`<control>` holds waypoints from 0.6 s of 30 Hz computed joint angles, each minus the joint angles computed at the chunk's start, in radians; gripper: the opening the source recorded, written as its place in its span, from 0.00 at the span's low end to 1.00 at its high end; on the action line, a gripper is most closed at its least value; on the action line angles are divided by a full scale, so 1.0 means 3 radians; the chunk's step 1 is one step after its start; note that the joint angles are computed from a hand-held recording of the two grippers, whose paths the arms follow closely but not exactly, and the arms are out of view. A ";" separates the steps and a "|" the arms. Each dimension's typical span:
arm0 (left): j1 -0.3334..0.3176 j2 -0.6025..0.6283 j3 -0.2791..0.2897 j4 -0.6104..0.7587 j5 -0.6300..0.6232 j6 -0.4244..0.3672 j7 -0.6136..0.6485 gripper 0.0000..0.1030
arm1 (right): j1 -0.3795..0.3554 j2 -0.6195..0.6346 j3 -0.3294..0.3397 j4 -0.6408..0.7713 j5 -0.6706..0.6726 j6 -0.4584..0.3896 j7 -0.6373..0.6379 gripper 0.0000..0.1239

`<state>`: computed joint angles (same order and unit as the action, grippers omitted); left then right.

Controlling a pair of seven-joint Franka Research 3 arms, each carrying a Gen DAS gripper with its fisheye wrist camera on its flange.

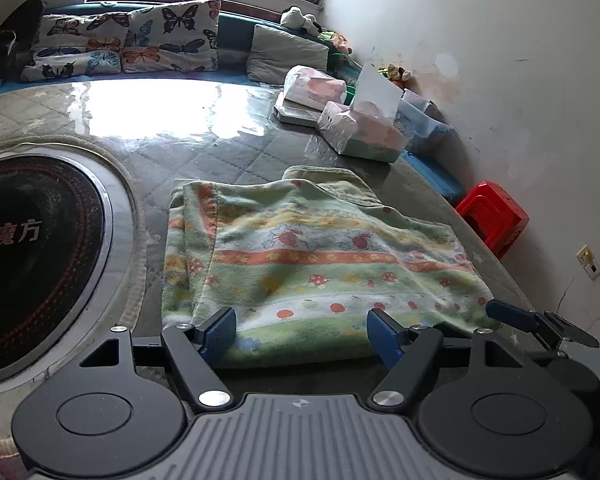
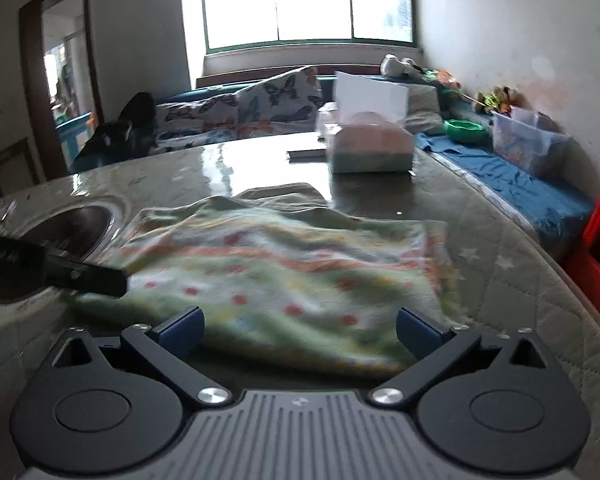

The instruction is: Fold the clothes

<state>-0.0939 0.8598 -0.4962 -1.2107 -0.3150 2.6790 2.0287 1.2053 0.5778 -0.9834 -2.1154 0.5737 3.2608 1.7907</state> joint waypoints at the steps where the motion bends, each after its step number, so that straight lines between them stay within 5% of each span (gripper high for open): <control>1: -0.0003 -0.0015 0.0008 -0.0022 0.0004 0.0021 -0.0008 0.73 | -0.0041 -0.0014 0.0024 0.0003 0.0016 -0.0012 0.0016 0.83; 4: 0.0030 -0.0057 -0.0011 -0.0092 0.0001 0.0059 0.0009 0.77 | -0.0247 -0.0160 0.0258 -0.0056 0.0029 0.0103 -0.0010 0.83; 10: 0.0085 -0.0173 -0.0037 -0.0284 -0.0001 0.0173 0.0052 0.91 | -0.0054 -0.0107 0.0117 -0.0067 0.0290 0.0157 -0.0060 0.83; 18: 0.0154 -0.0291 -0.0055 -0.0490 0.0046 0.0265 0.0036 0.99 | 0.0206 -0.0011 -0.0109 -0.0095 0.0486 0.0085 0.0142 0.83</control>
